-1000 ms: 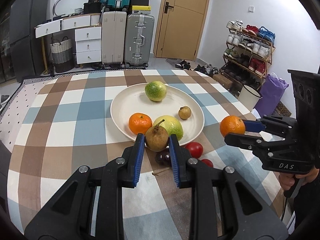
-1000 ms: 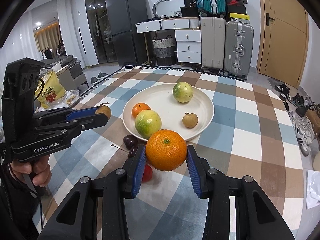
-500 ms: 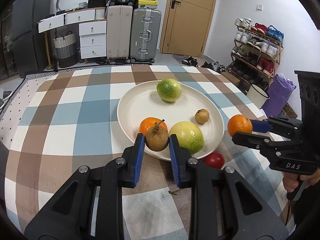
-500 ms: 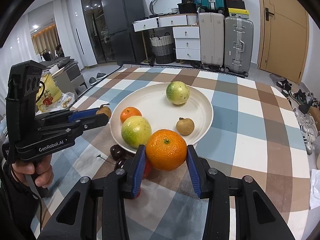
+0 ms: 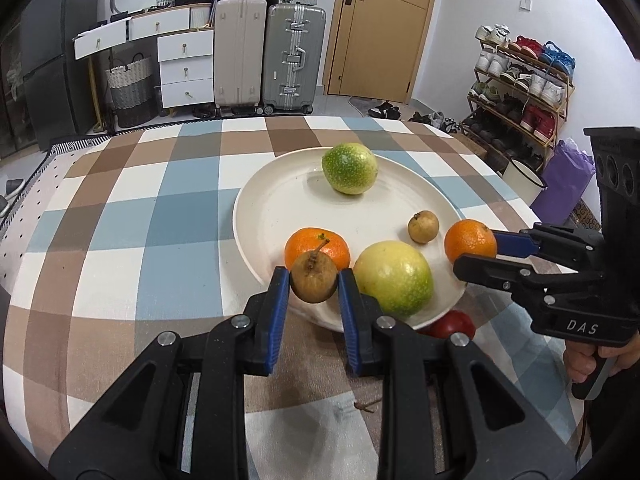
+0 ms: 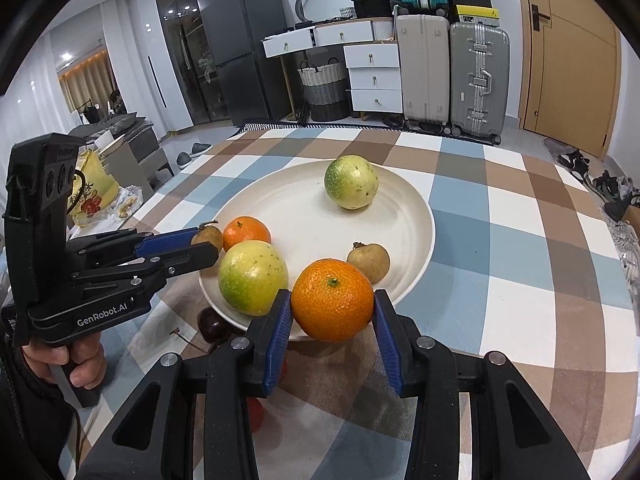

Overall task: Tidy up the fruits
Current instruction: 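Carry the tangerine with the right gripper onto the plate while the left gripper carries the pear there, then open both grippers over the plate and withdraw them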

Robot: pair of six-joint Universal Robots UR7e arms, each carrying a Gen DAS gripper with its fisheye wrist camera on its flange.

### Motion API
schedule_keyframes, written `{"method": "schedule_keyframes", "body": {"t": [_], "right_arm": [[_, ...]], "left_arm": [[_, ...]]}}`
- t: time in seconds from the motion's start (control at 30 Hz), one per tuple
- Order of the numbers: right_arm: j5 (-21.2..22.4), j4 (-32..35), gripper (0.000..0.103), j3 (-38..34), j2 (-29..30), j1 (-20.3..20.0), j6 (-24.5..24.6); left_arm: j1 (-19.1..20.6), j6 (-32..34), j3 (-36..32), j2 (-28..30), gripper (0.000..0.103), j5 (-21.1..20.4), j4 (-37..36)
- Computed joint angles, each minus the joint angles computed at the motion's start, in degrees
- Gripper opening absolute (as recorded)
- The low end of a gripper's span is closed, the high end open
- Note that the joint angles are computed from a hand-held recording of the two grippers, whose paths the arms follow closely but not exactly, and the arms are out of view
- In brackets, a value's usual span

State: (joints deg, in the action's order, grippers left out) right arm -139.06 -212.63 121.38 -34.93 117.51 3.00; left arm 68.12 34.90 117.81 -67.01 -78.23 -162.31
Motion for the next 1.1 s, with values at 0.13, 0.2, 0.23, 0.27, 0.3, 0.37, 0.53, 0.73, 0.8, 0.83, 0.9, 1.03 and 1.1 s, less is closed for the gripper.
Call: {"method": "schedule_keyframes", "body": {"t": [0.13, 0.2, 0.23, 0.27, 0.3, 0.37, 0.53, 0.73, 0.8, 0.83, 0.9, 1.03, 1.1], "right_arm": [[0.1, -0.7, 0.041, -0.3, 0.3, -0.3, -0.7], [0.5, -1.1, 0.041, -0.4, 0.4, -0.5, -0.9], [0.6, -1.2, 0.041, -0.5, 0.5, -0.6, -1.1], [0.6, -1.3, 0.041, -0.7, 0.5, -0.8, -1.2], [0.6, -1.4, 0.041, -0.8, 0.6, -0.9, -1.3], [0.7, -1.7, 0.041, -1.0, 0.7, -1.0, -1.7], [0.8, -2.6, 0.041, -2.3, 0.9, -1.5, -3.1], [1.9, -2.6, 0.041, -3.4, 1.0, -2.4, -3.5], [1.8, -2.0, 0.041, -3.8, 1.3, -2.4, -3.9], [1.5, -2.1, 0.041, -4.1, 1.5, -2.4, -4.1], [1.5, -2.2, 0.042, -4.5, 1.8, -2.5, -4.4], [-1.3, -5.6, 0.05, -5.4, 3.2, -1.2, -8.0], [-1.9, -5.8, 0.056, -5.2, 2.9, -0.8, -7.9]], "left_arm": [[-0.2, -0.2, -0.6, 0.8, 0.022, 0.3, -0.2], [-0.4, -0.5, -1.1, 1.6, 0.022, 0.4, -0.4], [-0.4, -0.5, -1.3, 1.9, 0.022, 0.3, -0.5], [-0.5, -0.5, -1.4, 2.1, 0.022, 0.3, -0.7], [-0.5, -0.4, -1.8, 2.7, 0.022, 0.1, -0.8], [-0.7, -0.4, -2.0, 3.2, 0.022, 0.0, -1.2], [-1.1, -0.6, -2.8, 4.6, 0.022, -0.2, -1.8], [-1.0, 0.0, -2.4, 4.5, 0.022, -0.7, -2.6], [-1.0, 0.2, -2.3, 4.4, 0.022, -0.7, -2.6], [-1.0, 0.3, -2.3, 4.4, 0.022, -0.6, -2.6], [-0.9, 0.4, -2.0, 4.1, 0.022, -0.8, -3.2], [-0.5, 0.0, -1.7, 3.3, 0.023, -1.6, -3.6], [-0.5, -0.1, -1.5, 2.8, 0.023, -1.2, -3.4]]}}
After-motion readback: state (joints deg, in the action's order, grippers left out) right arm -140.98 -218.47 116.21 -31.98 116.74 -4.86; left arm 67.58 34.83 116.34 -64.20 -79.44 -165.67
